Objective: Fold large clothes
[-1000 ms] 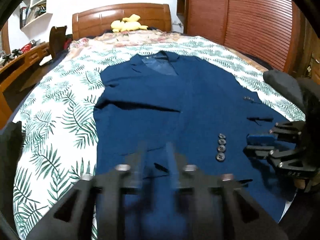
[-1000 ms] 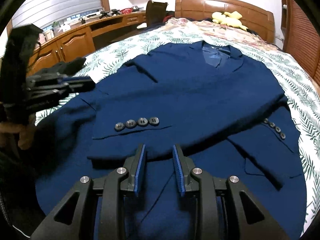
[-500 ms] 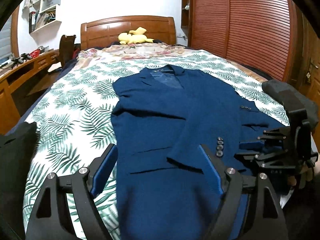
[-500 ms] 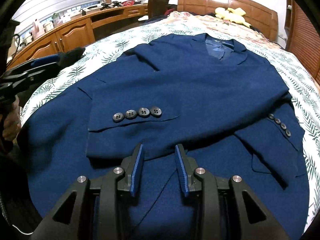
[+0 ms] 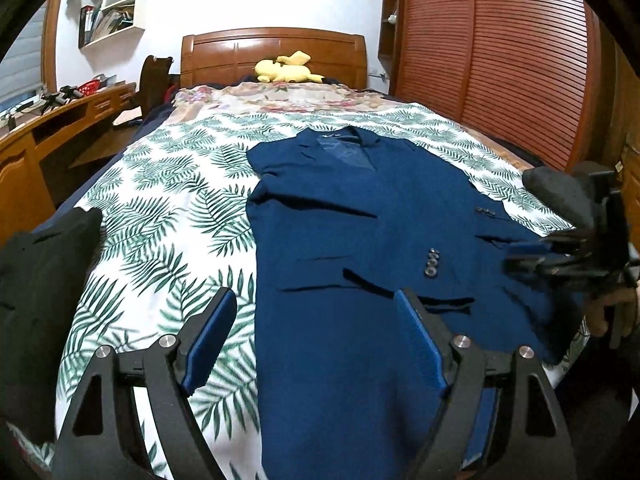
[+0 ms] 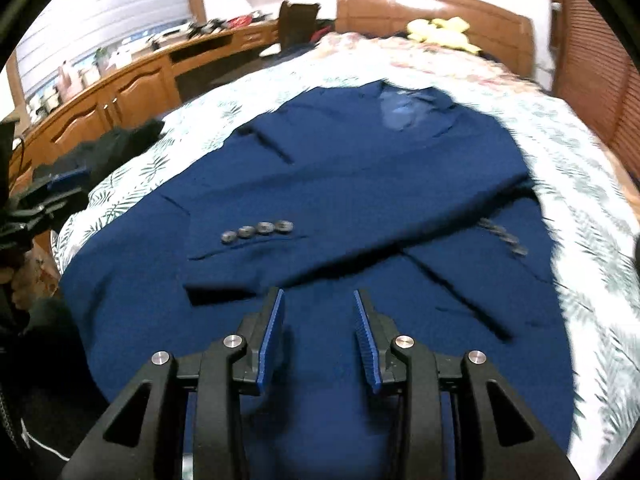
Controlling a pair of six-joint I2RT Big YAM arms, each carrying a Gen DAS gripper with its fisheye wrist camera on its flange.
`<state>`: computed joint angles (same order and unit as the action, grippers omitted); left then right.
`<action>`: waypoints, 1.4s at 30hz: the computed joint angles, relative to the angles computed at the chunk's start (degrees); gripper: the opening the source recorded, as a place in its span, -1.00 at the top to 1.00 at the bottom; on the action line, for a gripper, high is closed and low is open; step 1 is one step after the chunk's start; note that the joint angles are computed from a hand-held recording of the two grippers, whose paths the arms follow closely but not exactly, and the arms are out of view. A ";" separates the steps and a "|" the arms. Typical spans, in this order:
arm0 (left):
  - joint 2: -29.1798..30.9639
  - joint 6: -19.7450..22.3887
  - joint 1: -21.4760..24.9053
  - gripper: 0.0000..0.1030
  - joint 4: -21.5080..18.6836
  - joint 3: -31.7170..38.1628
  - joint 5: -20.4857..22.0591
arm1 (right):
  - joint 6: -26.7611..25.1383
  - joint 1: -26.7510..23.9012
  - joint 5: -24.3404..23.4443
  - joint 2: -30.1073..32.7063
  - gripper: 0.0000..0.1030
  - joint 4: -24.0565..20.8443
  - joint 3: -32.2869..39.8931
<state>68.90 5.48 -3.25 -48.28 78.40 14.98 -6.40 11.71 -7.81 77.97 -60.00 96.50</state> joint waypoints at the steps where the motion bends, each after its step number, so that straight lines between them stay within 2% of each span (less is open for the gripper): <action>1: -0.51 -0.03 0.21 -0.58 -0.42 -0.36 0.39 | 0.01 -1.07 0.15 -1.60 0.29 0.16 -1.18; 7: -1.19 -0.19 0.35 -0.58 -3.37 -0.50 -0.49 | -1.97 -9.69 0.23 -7.85 0.29 0.21 -6.21; 9: -1.05 -0.58 -0.21 -0.58 -4.01 -0.32 -2.14 | -3.53 -12.93 -0.17 -8.05 0.28 -0.25 -6.68; 14: -0.57 -1.70 -1.73 -0.40 -6.29 0.22 -5.69 | -6.80 -19.48 -4.09 -6.00 0.28 -1.27 -6.12; 16: -0.23 -2.20 -2.47 -0.30 -7.25 0.68 -7.64 | -7.36 -20.97 -6.40 -4.93 0.28 -1.80 -5.88; 22: -0.14 -5.60 -4.12 -0.22 -10.24 1.96 -11.90 | -10.24 -22.08 -9.65 -1.99 0.28 -4.75 -4.71; 25: -0.46 -5.78 -4.38 -0.22 -11.05 2.18 -13.15 | -10.66 -22.74 -11.35 -1.46 0.22 -4.80 -4.94; 27: -0.76 -5.51 -3.97 -0.18 -11.26 1.85 -12.87 | -11.40 -22.56 -11.04 -1.73 0.22 -4.70 -5.36; 29: -0.78 -5.14 -3.38 -0.02 -11.66 1.43 -12.18 | -11.25 -22.19 -10.69 -2.12 0.21 -5.19 -5.53; 31: -0.62 -4.19 -2.41 0.03 -12.08 1.02 -10.86 | -10.56 -21.90 -10.34 -2.81 0.21 -5.81 -6.03; 35: 0.15 -1.68 -0.03 0.03 -12.70 0.19 -6.97 | -8.17 -21.58 -9.41 -5.10 0.21 -7.78 -7.24; 42: 1.49 4.36 2.66 0.03 -13.30 -1.00 -0.62 | -2.04 -19.43 -4.18 -7.57 0.21 -10.55 -7.59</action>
<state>70.39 9.84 -0.60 -61.58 77.40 14.36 -8.44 -7.72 -11.99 70.40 -70.54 88.91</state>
